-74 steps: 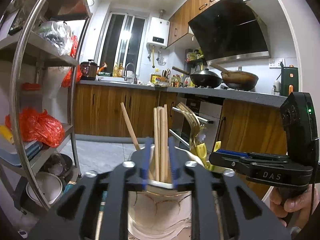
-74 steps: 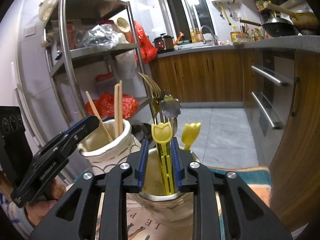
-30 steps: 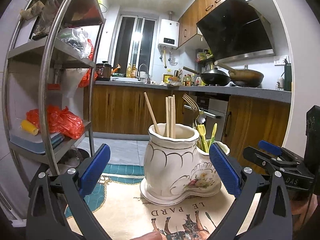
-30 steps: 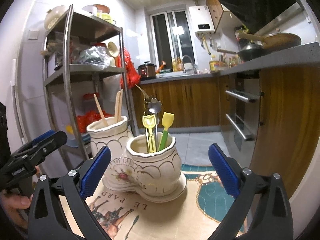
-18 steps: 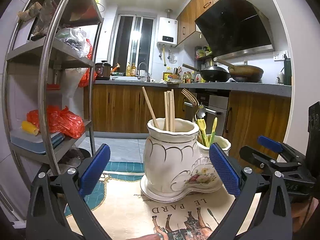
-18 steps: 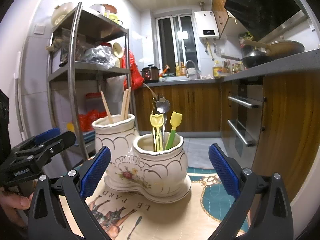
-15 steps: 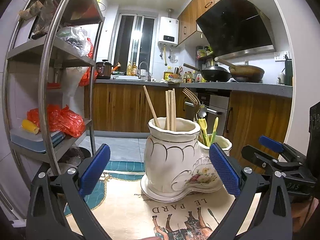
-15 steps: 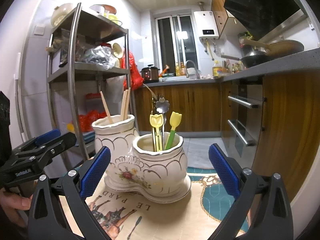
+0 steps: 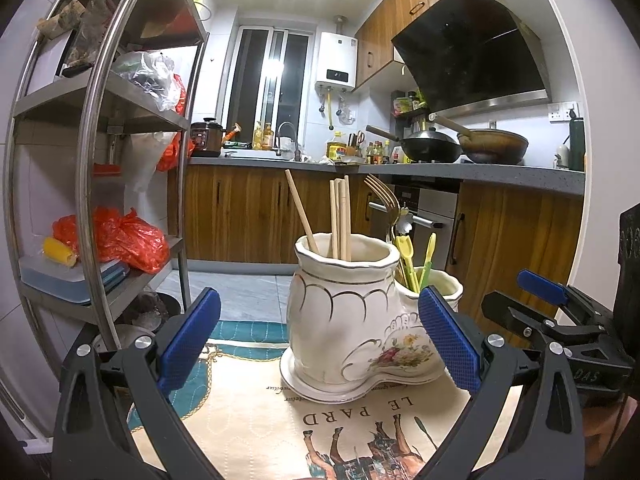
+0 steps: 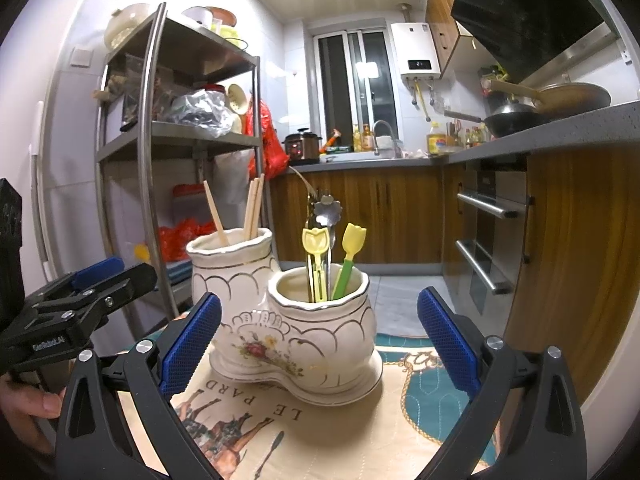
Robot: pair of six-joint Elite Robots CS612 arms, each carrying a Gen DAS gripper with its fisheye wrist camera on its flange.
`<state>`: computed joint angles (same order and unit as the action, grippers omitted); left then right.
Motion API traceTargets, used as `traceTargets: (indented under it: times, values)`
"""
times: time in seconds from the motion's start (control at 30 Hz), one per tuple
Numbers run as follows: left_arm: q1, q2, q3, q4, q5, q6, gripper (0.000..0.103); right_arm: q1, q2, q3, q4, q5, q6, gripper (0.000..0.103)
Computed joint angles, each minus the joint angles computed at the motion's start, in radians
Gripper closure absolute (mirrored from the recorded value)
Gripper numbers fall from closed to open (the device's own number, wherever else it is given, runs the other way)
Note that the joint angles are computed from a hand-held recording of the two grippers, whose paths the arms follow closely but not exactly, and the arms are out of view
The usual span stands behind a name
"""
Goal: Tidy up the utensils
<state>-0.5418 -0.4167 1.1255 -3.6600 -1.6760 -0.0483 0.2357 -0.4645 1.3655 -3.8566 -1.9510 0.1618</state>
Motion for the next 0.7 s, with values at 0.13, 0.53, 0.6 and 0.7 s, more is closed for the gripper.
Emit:
traceTargets:
  times: [0.13, 0.53, 0.6, 0.7]
  values:
    - [0.000, 0.000, 0.000, 0.000, 0.000, 0.000, 0.005, 0.000, 0.000, 0.000, 0.000, 0.000, -0.001, 0.005]
    - [0.000, -0.001, 0.000, 0.004, -0.004, 0.002, 0.005, 0.000, -0.001, 0.000, 0.001, 0.000, -0.002, 0.005]
    - [0.000, -0.001, 0.000, 0.005, -0.007, 0.003, 0.005, 0.000, -0.001, 0.000, 0.002, -0.001, -0.002, 0.005]
    - [0.000, 0.000, -0.001, 0.006, -0.007, 0.004, 0.005, 0.001, 0.000, -0.001, 0.001, -0.002, -0.002, 0.005]
